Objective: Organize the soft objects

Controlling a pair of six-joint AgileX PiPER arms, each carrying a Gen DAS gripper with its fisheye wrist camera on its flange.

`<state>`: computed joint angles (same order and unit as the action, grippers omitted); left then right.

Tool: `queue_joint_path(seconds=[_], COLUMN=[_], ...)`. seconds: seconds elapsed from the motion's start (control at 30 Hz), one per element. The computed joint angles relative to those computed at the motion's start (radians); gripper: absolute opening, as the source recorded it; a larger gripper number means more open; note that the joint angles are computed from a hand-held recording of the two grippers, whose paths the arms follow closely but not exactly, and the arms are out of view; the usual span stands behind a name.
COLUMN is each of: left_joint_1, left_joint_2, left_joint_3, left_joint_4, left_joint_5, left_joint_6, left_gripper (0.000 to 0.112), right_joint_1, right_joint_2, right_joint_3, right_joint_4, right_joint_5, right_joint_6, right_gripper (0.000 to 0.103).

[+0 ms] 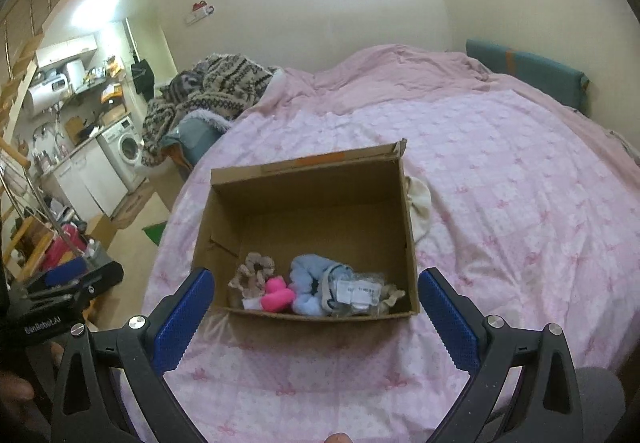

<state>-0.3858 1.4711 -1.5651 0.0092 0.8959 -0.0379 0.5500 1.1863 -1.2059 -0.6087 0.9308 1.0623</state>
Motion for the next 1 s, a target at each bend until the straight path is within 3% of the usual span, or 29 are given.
queue_joint_path(seconds=[0.33, 1.0], left_joint_1=[-0.016, 0.03], left_joint_2=[-0.027, 0.008], left_joint_3=[0.093, 0.094], left_joint_4=[0.034, -0.043], left_joint_5=[-0.072, -0.063], left_joint_6=[-0.026, 0.011], left_gripper=[0.098, 0.098], right_joint_1=[0.052, 0.024], right_joint_2=[0.024, 0.057], right_joint_3=[0.03, 0.037], right_joint_4=[-0.073, -0.041], right_joint_5=[0.041, 0.022], right_joint_6=[0.071, 0.07], right_gripper=[0.103, 0.103])
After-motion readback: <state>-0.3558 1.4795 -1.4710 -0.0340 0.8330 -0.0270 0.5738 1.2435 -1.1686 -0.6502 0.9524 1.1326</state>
